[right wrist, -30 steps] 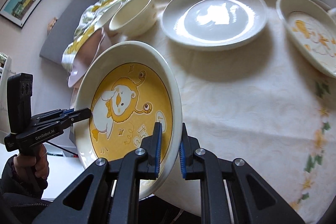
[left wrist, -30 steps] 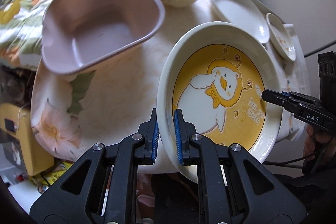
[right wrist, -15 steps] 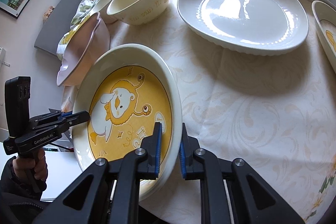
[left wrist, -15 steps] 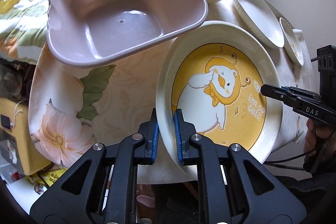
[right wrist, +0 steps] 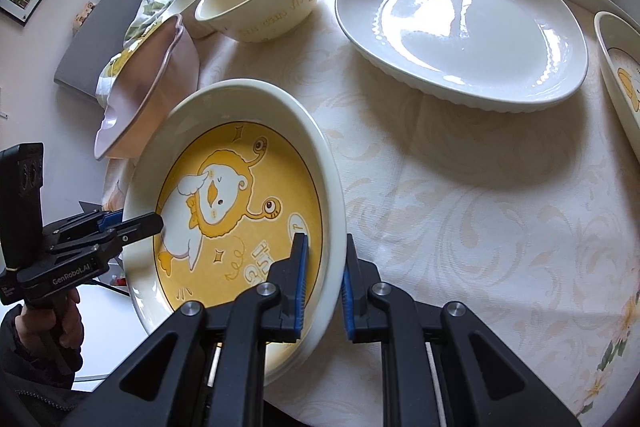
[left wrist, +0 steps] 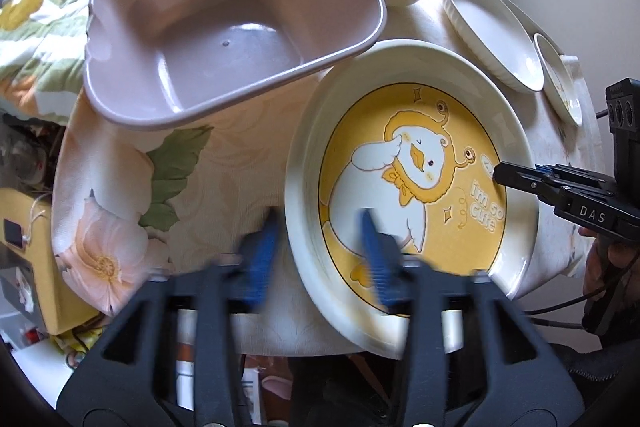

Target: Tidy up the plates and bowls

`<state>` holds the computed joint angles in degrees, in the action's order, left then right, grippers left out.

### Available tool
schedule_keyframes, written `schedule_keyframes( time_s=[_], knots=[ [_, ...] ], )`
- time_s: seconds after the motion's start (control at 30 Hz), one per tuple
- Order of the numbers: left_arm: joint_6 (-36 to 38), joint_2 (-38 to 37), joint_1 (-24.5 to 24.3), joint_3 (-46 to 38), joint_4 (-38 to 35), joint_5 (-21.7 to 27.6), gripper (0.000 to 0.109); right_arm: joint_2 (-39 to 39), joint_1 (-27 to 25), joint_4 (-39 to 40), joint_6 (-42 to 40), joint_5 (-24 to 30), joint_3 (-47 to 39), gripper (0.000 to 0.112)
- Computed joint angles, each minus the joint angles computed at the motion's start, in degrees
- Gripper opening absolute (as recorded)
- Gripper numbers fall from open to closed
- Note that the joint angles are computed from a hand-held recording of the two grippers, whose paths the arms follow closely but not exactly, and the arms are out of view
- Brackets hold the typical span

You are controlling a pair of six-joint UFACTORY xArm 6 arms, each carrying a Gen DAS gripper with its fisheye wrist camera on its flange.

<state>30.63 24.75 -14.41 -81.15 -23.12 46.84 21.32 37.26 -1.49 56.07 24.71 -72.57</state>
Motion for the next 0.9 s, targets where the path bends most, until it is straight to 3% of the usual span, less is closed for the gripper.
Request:
schedule_keyframes(
  time_s=[0.07, 0.23, 0.57, 0.7, 0.73, 0.77, 0.8, 0.83, 0.9],
  knots=[
    [0.6, -1.1, -0.3, 1.6, -0.6, -2.4, 0.071, 0.3, 0.1, -1.1, 0.6, 0.6, -0.6, 0.016],
    [-0.1, -1.6, -0.5, 2.4, 0.3, -3.1, 0.071, 0.9, 0.6, -6.5, 3.7, 1.5, -2.1, 0.041],
    [0.5, -11.4, -0.5, 9.0, -0.1, -7.3, 0.071, -7.2, 2.1, -24.1, 20.3, 4.9, 1.2, 0.041],
    [5.1, -17.7, -2.1, 10.9, -5.0, -10.6, 0.071, -13.7, 3.9, -36.0, 31.4, 10.8, 3.0, 0.041],
    [6.8, -18.7, -2.4, 10.9, -6.5, -11.4, 0.071, -15.1, 4.3, -37.9, 33.1, 12.4, 3.4, 0.050],
    [8.2, -19.7, -3.0, 10.9, -7.8, -12.6, 0.078, -16.6, 4.9, -40.0, 35.3, 14.5, 3.8, 0.058],
    [9.1, -20.4, -3.7, 10.9, -8.6, -14.3, 0.093, -18.4, 5.5, -42.2, 37.6, 16.8, 4.4, 0.082],
    [10.0, -20.9, -4.4, 10.9, -9.1, -16.0, 0.100, -19.5, 6.0, -43.6, 39.1, 18.4, 4.7, 0.101],
    [11.5, -21.1, -6.5, 9.8, -10.7, -18.0, 0.103, -22.1, 7.2, -47.2, 42.8, 22.8, 5.7, 0.103]
  ],
)
